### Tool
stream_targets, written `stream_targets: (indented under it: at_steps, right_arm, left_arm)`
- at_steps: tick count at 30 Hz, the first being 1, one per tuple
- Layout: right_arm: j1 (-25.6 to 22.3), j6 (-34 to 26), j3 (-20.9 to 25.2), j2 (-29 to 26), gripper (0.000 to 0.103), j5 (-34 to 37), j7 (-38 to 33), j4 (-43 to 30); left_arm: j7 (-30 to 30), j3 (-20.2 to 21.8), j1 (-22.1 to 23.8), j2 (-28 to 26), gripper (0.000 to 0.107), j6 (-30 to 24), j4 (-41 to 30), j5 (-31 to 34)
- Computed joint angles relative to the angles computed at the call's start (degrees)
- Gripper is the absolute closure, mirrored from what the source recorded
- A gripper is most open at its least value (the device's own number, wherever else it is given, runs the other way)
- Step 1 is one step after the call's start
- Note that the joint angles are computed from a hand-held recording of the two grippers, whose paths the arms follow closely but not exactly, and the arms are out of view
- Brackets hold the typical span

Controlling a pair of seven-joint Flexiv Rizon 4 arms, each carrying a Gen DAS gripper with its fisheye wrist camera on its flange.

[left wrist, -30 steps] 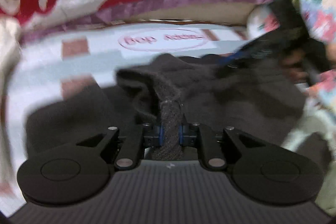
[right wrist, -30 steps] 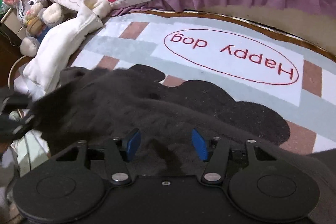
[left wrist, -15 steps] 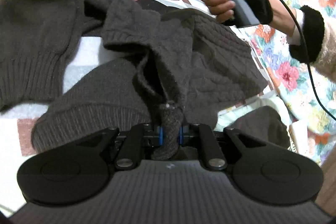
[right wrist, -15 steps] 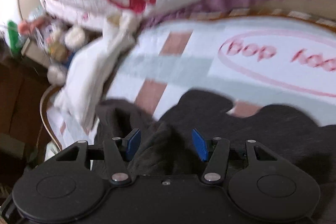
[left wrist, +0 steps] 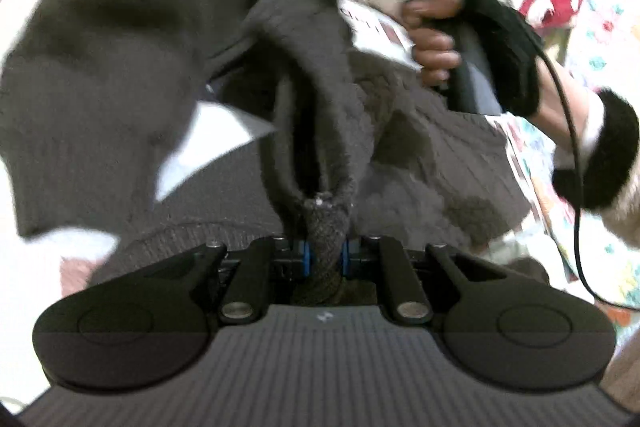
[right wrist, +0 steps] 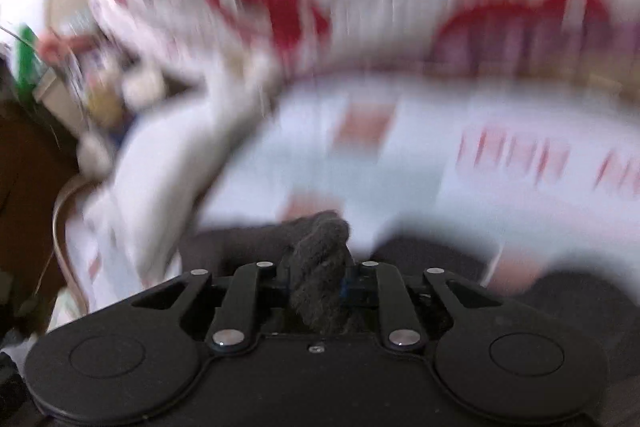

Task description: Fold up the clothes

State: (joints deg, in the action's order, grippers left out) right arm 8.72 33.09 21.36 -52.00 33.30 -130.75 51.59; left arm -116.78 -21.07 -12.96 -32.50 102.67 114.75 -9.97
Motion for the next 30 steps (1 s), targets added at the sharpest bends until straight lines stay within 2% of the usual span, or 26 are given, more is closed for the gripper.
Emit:
stream_targets:
  at_steps: [3,6,8,10,11,12,14,16,18,20,23,25,28,30]
  right_arm:
    - [-1.51,13.83,1.96,4.06,0.083,3.22,-10.72,3.91]
    - [-2.27,29.74,4.24,9.41,0.084,4.17,-26.40,10.34]
    - [-4.17,35.23,6.43,12.59,0.084,4.65,-32.16,14.92]
    - [-4.48,35.12,4.97,15.66,0.083,3.23,-29.64,19.30]
    - [-3.77,32.94,2.62,17.29,0.082,2.54,-25.84,21.44]
    - [-4.65,27.02,1.87,18.14,0.082,0.52,-19.18,22.88]
    - [-6.54,11.37,0.40,18.47,0.082,-0.58,-8.98,22.83]
    - [-8.40,-2.90,-0.42,16.86,0.081,0.35,-2.72,21.83]
    - [-8.29,-14.71,-1.76,14.69,0.077,-2.27,0.53,19.80]
    - [-7.97,-18.48,-3.01,14.91,0.075,-2.86,-2.93,18.74]
    - [-8.21,-22.55,-3.89,14.85,0.060,-3.39,-8.22,16.23]
    - [-8.71,-23.32,-4.25,13.73,0.058,-1.40,-9.16,12.68]
    - [-7.40,-22.33,-5.03,10.38,0.051,0.21,-6.45,5.82]
    - [-5.38,-20.45,-5.22,8.34,0.051,-0.85,-6.57,2.47]
  left_arm:
    - [1.79,7.43,-4.65,2.07,0.094,-2.15,-1.91,-0.68]
    - [5.85,15.73,-9.42,3.83,0.094,-6.94,-5.35,-0.20]
    - [6.91,21.80,-12.93,5.03,0.094,-11.38,-7.70,0.69]
    - [6.62,26.02,-15.40,5.69,0.094,-17.79,-10.11,2.67]
    - [6.89,26.04,-15.16,6.07,0.094,-22.06,-10.99,3.51]
    - [8.21,24.18,-13.65,6.47,0.094,-26.46,-11.28,3.25]
    - [11.96,19.31,-9.79,6.92,0.094,-34.05,-11.38,1.44]
    - [17.95,14.24,-5.58,6.76,0.094,-38.08,-10.81,-2.24]
    - [21.46,11.82,-3.60,6.05,0.094,-38.71,-10.53,-5.20]
    - [22.79,11.18,-3.29,5.19,0.093,-36.71,-9.89,-6.71]
    - [21.08,12.02,-4.90,4.06,0.092,-30.95,-8.51,-6.67]
    - [18.52,13.65,-6.67,3.52,0.091,-27.59,-8.13,-5.27]
    - [13.41,16.50,-9.36,3.34,0.089,-23.09,-7.06,-3.03]
    - [11.10,16.15,-9.21,3.16,0.089,-20.29,-5.77,-3.11]
